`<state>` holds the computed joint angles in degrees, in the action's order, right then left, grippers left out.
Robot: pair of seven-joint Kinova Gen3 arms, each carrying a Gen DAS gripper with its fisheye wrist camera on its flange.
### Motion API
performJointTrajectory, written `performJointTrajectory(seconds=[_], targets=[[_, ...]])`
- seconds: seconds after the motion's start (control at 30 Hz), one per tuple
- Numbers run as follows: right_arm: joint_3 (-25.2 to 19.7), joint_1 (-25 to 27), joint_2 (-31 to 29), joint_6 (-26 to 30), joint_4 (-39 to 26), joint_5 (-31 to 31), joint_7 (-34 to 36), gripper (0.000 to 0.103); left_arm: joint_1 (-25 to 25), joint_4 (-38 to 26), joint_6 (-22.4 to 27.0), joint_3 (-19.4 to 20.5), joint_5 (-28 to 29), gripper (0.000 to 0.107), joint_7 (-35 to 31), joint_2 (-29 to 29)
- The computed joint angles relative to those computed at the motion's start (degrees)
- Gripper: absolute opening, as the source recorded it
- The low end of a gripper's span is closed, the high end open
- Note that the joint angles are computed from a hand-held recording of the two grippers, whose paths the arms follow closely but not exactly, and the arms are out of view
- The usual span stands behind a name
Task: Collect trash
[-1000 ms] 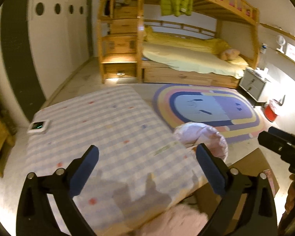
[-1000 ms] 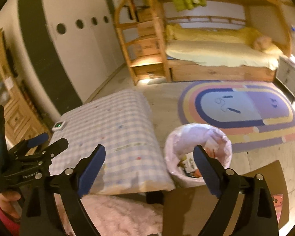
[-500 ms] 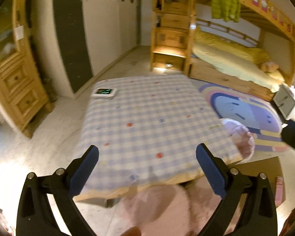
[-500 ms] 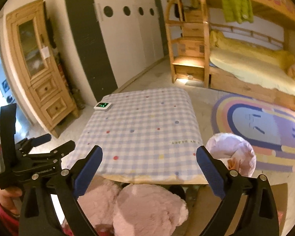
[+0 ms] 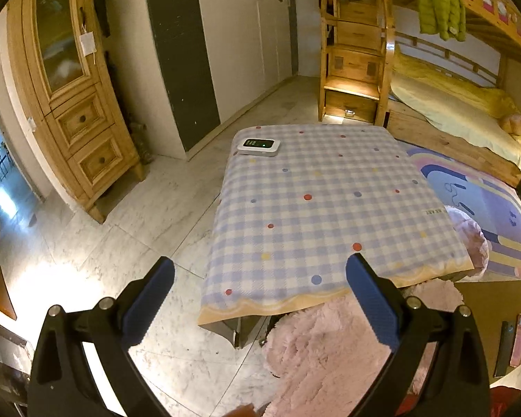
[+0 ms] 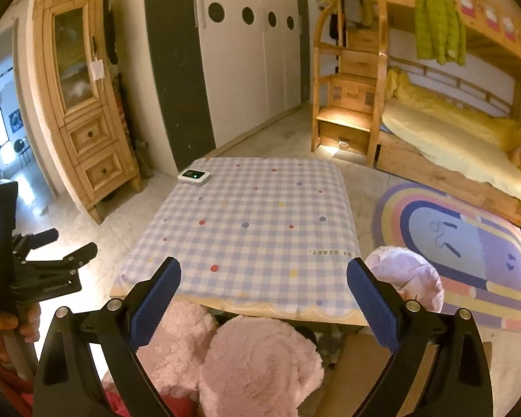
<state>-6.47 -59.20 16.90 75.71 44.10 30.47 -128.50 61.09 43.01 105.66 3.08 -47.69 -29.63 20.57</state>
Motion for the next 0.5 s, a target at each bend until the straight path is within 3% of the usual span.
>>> performJointTrajectory(seconds=[0.5], targets=[[1.3, -0.8, 2.1, 2.2, -3.0, -0.4, 0.3, 0.095, -1.7, 1.9, -1.5, 0.8, 0.6, 0.096, 1.0, -1.0]])
